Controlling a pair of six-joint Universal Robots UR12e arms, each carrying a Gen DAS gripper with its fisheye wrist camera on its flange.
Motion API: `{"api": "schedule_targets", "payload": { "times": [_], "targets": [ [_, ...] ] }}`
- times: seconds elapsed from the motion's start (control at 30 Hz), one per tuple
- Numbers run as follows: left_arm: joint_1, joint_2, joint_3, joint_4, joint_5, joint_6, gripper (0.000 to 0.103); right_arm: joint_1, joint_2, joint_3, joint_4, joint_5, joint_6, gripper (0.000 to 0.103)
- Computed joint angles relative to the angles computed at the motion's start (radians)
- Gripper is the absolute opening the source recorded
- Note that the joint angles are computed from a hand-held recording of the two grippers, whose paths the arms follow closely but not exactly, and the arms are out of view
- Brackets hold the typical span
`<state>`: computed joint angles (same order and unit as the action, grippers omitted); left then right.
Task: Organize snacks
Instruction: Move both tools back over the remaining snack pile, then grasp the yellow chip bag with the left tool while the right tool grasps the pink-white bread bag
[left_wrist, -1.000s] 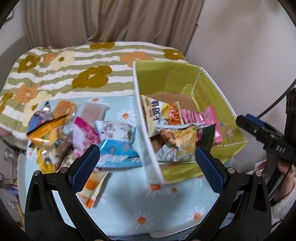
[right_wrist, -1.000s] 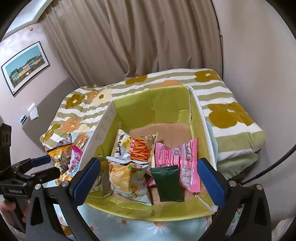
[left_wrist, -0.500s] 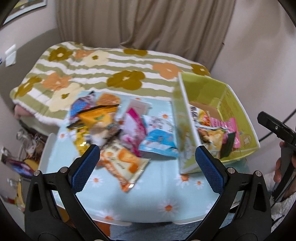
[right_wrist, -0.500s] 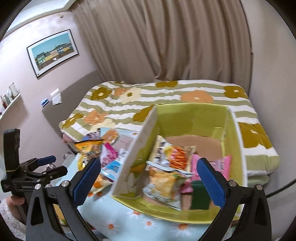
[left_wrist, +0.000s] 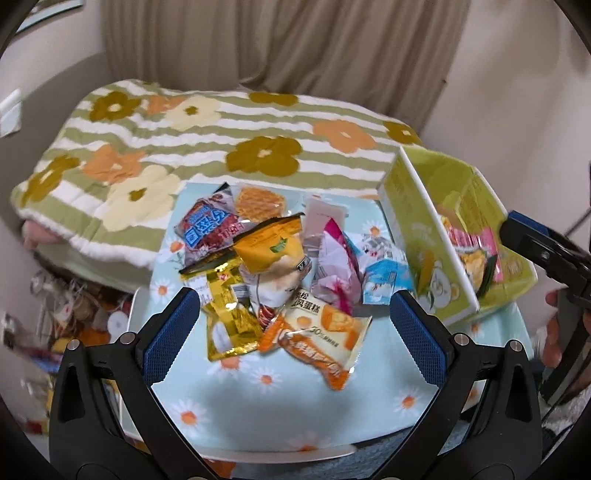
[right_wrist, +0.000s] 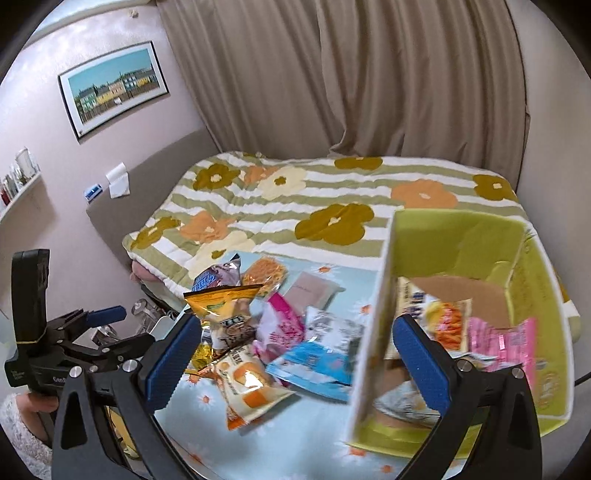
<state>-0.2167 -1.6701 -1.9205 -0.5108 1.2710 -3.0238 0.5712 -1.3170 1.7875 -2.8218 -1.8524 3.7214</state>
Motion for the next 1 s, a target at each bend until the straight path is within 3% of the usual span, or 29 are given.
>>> {"api": "schedule_targets", "payload": {
  "times": [0.13, 0.43, 0.67, 0.8, 0.9, 1.0],
  "targets": [
    [0.025, -0.020, 0.014, -0.030, -0.047, 0.134, 0.102, 0.016, 0.050, -0.065, 0.068, -0.014, 0.030, 0.103],
    [0.074, -0.095, 0.064, -0.121, -0.186, 0.359, 0.102, 0.046, 0.153, -0.198, 0.275, -0.091, 0.129, 0.103],
    [0.061, -0.173, 0.116, -0.196, -0.215, 0.548, 0.100, 0.044, 0.194, -0.236, 0.395, -0.091, 0.204, 0.102],
    [0.049, -0.204, 0.124, -0.178, -0.219, 0.592, 0.094, 0.035, 0.215, -0.244, 0.417, -0.076, 0.144, 0.097],
    [0.038, -0.223, 0.128, -0.165, -0.200, 0.608, 0.088, 0.023, 0.220, -0.237, 0.403, -0.042, 0.100, 0.088],
    [0.034, -0.236, 0.131, -0.154, -0.196, 0.614, 0.088, 0.017, 0.223, -0.231, 0.381, -0.025, 0.082, 0.087]
  ]
}}
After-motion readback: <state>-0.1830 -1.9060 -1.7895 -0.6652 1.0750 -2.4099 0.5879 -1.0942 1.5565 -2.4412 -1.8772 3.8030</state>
